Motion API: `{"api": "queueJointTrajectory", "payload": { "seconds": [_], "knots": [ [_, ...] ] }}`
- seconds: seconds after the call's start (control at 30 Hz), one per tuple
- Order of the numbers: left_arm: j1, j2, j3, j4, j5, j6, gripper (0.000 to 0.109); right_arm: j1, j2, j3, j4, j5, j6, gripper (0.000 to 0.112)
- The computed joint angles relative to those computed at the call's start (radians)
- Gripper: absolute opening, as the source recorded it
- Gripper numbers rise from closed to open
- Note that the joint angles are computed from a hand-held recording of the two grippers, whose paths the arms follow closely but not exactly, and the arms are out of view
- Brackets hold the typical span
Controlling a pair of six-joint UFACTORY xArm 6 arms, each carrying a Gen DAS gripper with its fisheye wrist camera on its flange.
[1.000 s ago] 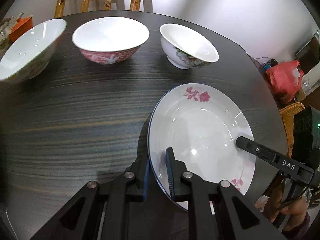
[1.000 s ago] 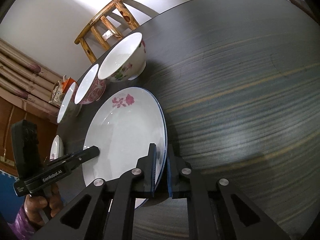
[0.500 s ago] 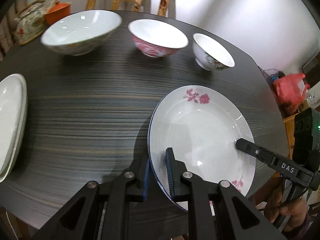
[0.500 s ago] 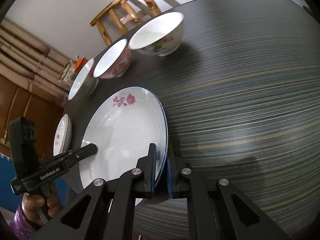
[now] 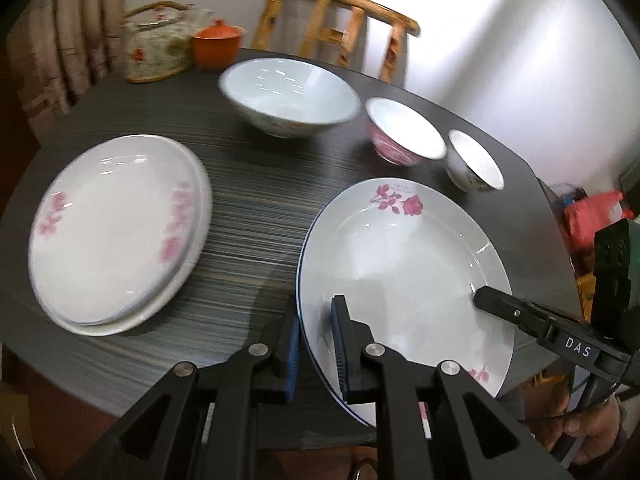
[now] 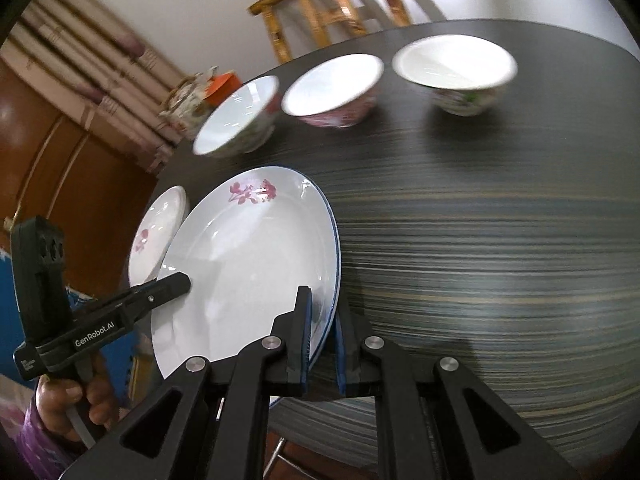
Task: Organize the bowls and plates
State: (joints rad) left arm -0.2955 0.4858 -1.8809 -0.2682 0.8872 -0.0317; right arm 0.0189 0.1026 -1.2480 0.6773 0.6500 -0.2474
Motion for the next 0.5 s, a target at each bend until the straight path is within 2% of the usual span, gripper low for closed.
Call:
{"api": "queueJointTrajectory", "payload": {
  "seconds": [0.33, 0.5],
  "knots": [
    [0.109, -0.058, 0.06, 0.023, -0.037, -0.03, 0.014, 0.113, 0.134, -0.216, -0.077, 0.058, 0.061, 0.012],
    [0.16, -0.058, 0.063, 0.025, -0.049, -0.045, 0.014, 0.152, 0.257, -0.405, -0.114, 0.122, 0.094, 0.012]
  ]
}}
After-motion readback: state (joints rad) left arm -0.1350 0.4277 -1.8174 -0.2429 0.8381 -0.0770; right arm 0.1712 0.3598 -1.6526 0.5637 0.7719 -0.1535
